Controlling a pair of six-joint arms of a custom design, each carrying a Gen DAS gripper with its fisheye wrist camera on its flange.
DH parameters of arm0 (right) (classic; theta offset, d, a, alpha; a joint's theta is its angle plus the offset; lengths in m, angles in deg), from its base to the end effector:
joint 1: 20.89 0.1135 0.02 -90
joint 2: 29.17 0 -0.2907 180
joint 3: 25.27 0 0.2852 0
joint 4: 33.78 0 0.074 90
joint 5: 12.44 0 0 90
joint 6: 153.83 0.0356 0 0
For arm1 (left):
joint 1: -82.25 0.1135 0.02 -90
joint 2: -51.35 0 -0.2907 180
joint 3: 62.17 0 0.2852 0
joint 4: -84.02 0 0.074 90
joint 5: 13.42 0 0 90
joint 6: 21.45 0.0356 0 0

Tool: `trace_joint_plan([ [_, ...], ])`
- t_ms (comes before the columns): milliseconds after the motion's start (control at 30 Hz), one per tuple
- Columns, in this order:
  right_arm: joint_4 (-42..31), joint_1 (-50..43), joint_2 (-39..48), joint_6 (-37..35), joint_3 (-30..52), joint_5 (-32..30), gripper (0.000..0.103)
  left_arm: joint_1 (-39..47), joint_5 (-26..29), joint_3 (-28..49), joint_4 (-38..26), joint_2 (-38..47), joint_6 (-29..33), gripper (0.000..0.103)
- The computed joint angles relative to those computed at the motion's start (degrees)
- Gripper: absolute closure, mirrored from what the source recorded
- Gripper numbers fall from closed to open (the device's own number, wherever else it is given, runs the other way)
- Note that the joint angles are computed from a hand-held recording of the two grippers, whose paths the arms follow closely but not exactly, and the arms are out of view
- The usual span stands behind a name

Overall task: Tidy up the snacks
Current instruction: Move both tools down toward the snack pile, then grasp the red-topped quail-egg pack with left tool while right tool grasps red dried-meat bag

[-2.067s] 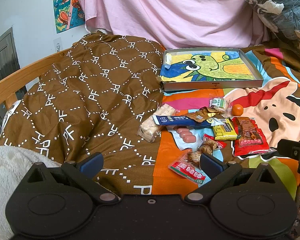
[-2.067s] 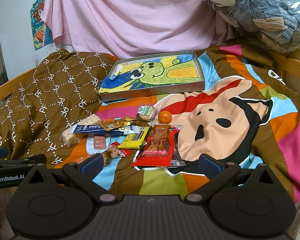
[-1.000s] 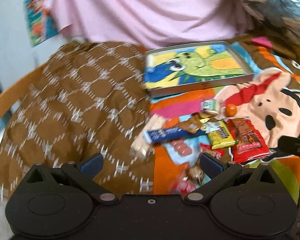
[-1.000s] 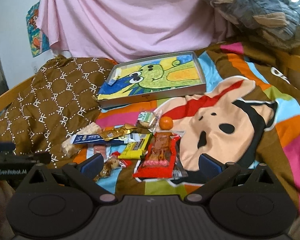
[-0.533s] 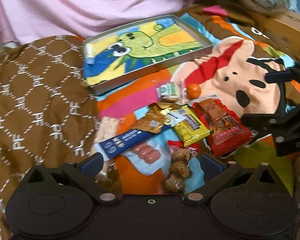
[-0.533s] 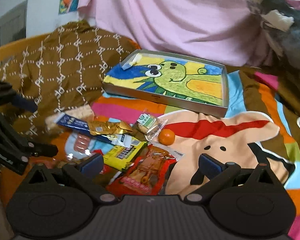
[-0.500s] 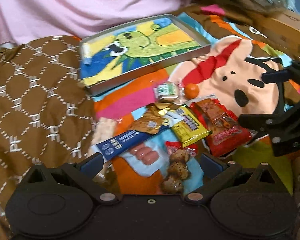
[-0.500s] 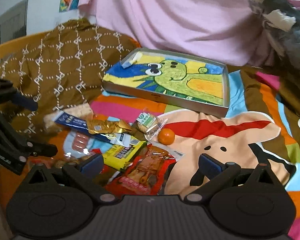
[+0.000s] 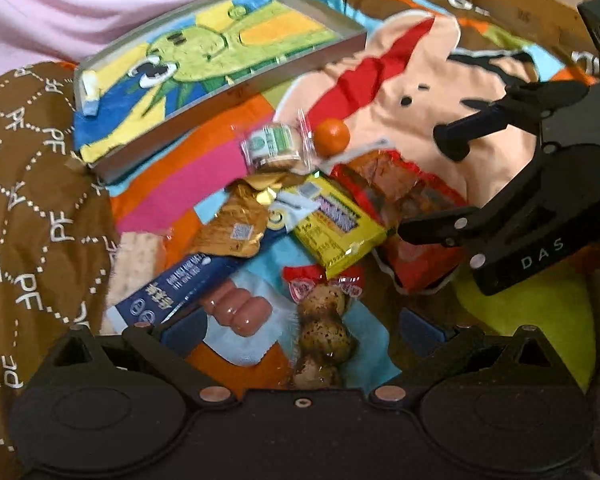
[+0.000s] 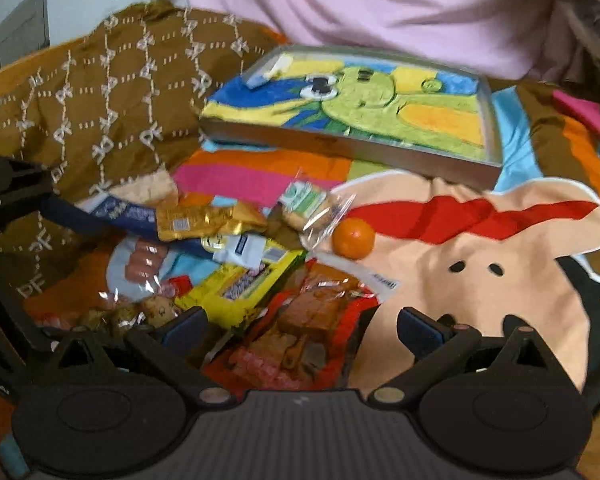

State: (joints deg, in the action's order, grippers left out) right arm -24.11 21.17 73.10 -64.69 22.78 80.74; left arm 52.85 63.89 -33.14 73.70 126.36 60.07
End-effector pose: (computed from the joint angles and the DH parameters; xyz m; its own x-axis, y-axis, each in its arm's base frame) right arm 0.2438 0.2173 0.0893 -0.5112 -0.4814 -0.7120 -0.6473 0.7606 -0.0496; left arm 0.1810 -0.0930 0.0988 -0.7718 0.2698 -0.5757 0.2618 0.9600 0.0989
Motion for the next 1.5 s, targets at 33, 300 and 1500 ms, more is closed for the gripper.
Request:
trace_joint_plan([
  [33, -0.64, -0.09, 0.76, 0.0, 0.68, -0.31, 0.0, 0.34, 0.63, 0.44, 0.11, 1.2, 0.02, 0.001],
  [300, -2.41, -3.9, 3.44, 6.15, 3.37, -5.53, 0.015, 2.56, 5.63, 1.95, 0.22, 4.69, -0.56, 0.011],
  [1500, -4.78, 0.5, 5.87, 2.82, 5.95, 3.49, 0.046, 12.44, 21.67, 2.01, 3.57, 9.71, -11.24, 0.056],
])
